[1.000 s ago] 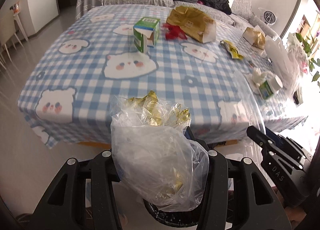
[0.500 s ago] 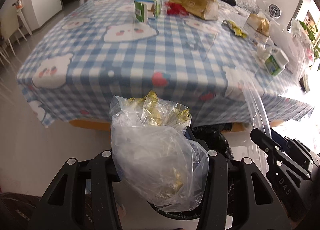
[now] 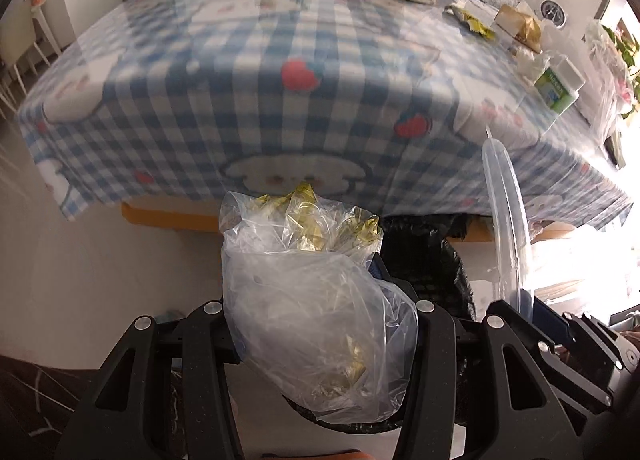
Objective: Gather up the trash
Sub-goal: 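Carry the wrapper bag and tube case with both tools over the trash bin, then open the left tool to drop the wrapper bag into the bin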
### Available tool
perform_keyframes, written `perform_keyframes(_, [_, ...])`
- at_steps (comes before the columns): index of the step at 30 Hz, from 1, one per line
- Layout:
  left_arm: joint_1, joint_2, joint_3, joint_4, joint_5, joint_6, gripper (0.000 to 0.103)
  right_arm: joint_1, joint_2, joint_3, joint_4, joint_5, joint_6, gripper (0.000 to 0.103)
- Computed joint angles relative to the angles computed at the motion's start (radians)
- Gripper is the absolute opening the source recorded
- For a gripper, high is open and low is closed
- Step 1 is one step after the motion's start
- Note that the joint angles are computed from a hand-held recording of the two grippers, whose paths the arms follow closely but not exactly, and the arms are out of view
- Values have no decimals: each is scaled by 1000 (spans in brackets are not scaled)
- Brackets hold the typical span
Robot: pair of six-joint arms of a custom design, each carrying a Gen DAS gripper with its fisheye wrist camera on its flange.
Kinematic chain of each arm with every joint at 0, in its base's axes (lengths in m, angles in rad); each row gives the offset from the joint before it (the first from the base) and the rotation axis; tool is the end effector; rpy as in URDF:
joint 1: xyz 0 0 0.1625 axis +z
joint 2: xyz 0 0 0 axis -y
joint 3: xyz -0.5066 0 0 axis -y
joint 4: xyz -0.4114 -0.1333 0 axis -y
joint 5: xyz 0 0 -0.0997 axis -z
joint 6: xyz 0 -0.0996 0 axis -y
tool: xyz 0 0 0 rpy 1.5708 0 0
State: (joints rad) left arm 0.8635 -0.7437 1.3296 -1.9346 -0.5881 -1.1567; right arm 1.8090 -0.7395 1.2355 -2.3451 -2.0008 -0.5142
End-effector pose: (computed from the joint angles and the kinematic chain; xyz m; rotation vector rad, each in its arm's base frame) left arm -0.3560 -0.7491 0.2021 -0.3723 2.2343 -0.8210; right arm 0.2914 -0.8110 0.2485 0.9032 -2.5084 0.2896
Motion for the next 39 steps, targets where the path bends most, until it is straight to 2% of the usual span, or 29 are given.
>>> perform_keyframes(4, [5, 2, 26, -38, -25, -17, 48, -4, -6, 29, -23, -35, -6, 24])
perform_keyframes(8, [9, 17, 21, 8, -22, -44, 48, -16, 5, 30, -18, -95, 20, 24])
perform_keyframes(15, [34, 63, -5, -16, -50, -23, 48, -39, 34, 26, -8, -156, 61, 24])
perform_keyframes(20, [51, 93, -14, -63, -63, 20, 48, -59, 57, 7, -5, -174, 94, 24])
perform_keyframes(29, [87, 171, -58, -118, -87, 122, 48, -87, 88, -10, -44, -201, 45, 24])
perform_keyframes(36, [106, 237, -127, -93, -119, 170, 48, -109, 87, 1, -78, -181, -6, 24])
perform_keyframes(39, [111, 255, -140, -112, -129, 176, 48, -124, 75, 5, -72, -169, -4, 24])
